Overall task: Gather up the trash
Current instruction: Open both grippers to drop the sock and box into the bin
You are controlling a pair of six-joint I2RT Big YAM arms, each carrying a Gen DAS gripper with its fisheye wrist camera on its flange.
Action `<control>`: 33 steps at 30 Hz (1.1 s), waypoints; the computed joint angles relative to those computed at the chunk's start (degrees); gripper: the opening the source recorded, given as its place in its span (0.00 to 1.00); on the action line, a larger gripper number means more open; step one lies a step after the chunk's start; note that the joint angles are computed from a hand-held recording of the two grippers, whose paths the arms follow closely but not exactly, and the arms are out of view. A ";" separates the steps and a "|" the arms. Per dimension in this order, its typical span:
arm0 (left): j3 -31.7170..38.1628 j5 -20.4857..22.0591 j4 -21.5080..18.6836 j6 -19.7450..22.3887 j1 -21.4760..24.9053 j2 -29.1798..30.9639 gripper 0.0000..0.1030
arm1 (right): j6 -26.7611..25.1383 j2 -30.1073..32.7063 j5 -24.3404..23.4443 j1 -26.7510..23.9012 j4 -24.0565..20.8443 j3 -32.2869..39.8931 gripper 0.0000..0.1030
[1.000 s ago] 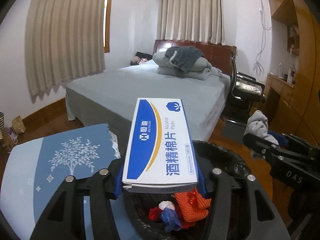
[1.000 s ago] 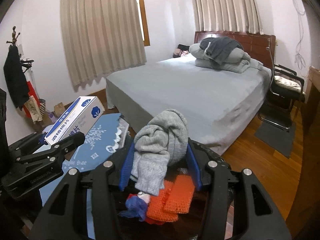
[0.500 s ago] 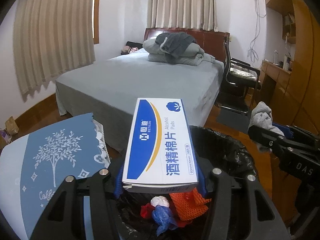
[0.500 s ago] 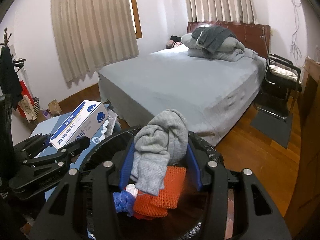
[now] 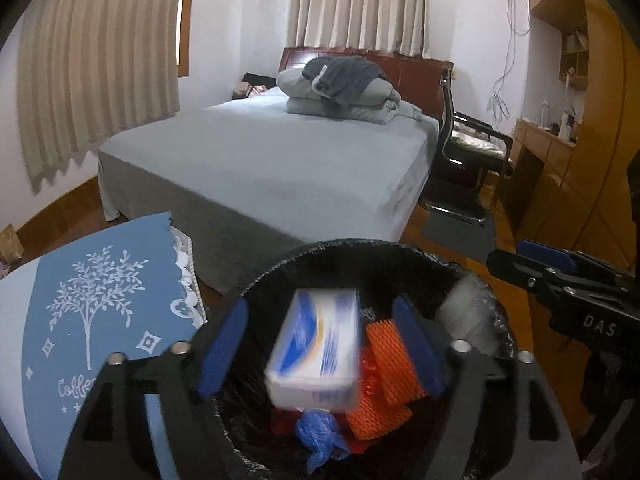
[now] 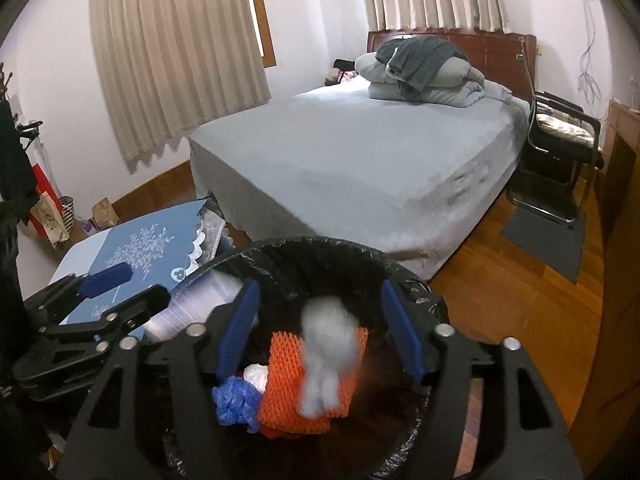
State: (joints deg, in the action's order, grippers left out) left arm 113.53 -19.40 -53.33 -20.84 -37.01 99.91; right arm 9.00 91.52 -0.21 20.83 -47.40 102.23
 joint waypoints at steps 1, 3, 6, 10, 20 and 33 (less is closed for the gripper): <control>-0.24 -0.10 0.04 -0.28 0.15 -0.27 0.77 | 0.02 0.07 0.05 -0.03 0.04 0.13 0.66; -0.91 -0.62 0.12 -1.08 0.54 -1.00 0.80 | 0.36 -0.04 0.21 -0.04 0.49 0.16 0.76; -1.78 -1.89 0.11 -1.89 0.88 -2.15 0.88 | 0.62 -0.30 0.17 -0.11 0.83 0.15 0.89; -2.67 -4.50 -0.43 -1.99 1.11 -3.83 0.94 | 0.74 -0.71 0.46 0.29 0.03 0.73 0.93; -4.93 -10.15 -3.67 -3.47 0.25 -8.42 0.94 | 1.15 -2.20 -0.98 2.35 -2.32 2.47 0.95; -8.26 -15.61 -7.86 -8.36 -2.88 -13.17 0.94 | -0.54 -5.20 -0.01 6.13 -5.10 2.13 0.95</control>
State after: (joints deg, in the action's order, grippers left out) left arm 105.26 -35.01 -61.19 -29.20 -39.89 86.75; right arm 8.46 86.33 -0.22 26.96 -52.50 104.36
